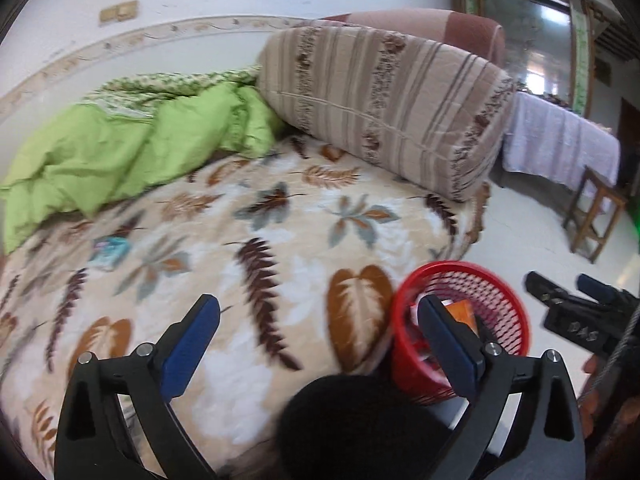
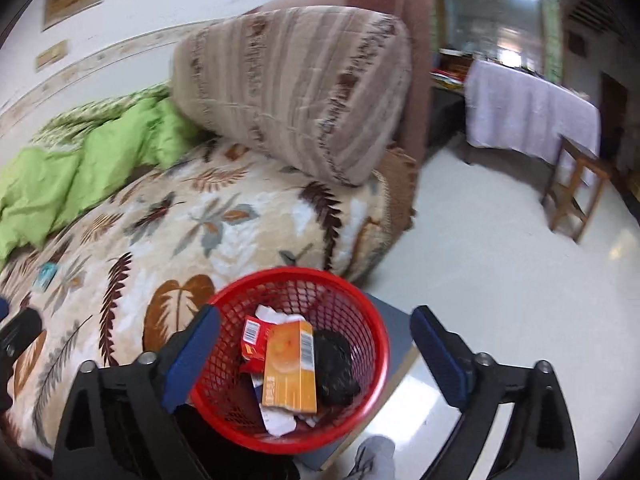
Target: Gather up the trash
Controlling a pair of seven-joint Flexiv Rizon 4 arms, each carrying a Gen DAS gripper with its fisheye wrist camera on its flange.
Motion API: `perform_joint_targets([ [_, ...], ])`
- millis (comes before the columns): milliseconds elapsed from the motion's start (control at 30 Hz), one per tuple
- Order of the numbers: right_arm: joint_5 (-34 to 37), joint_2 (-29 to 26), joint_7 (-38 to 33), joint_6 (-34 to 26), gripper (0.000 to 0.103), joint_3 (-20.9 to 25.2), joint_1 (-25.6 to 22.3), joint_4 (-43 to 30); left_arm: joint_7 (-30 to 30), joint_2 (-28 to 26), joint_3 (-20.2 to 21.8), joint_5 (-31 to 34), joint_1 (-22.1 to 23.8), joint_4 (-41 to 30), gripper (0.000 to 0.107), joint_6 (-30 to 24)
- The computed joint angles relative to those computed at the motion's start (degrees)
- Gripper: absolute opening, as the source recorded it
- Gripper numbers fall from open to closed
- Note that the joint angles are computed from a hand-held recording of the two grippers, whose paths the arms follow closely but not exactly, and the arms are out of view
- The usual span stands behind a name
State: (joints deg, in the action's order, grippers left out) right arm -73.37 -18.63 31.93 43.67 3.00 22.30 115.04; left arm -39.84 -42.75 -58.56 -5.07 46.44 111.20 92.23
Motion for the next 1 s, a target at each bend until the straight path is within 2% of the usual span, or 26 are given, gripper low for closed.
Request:
perform_joint_targets([
  [200, 4.23, -0.49, -2.50, -2.30, 0.099, 0.98, 1.57, -0.57, -3.58, 0.96, 6.21, 3.52, -2.97, 0.41, 0.103, 7.53],
  [267, 5.04, -0.35, -2.98, -2.84, 0.099, 0.97, 1.91, -0.58, -4.79, 1.53, 7.81, 4.76, -3.79, 0.14, 0.103, 7.59],
  [400, 5.51, -0.39, -3.64, -4.43, 0.099, 1.05, 2.79, -0.96, -5.97, 1.13, 7.34, 6.23, -3.09, 0.10, 0.103, 7.08],
  [600, 5.93, -0.86, -5.09, -5.83, 0.099, 0.99, 3.54, -1.81, -7.62, 3.30, 13.54, 6.83, -7.87, -0.82, 0.103, 8.15],
  [1000, 6.62, -1.23, -6.20, -5.66, 0.099, 0.92, 3.85, -2.34, -8.45, 2.99, 13.19, 7.39, -7.19, -0.86, 0.103, 7.64],
])
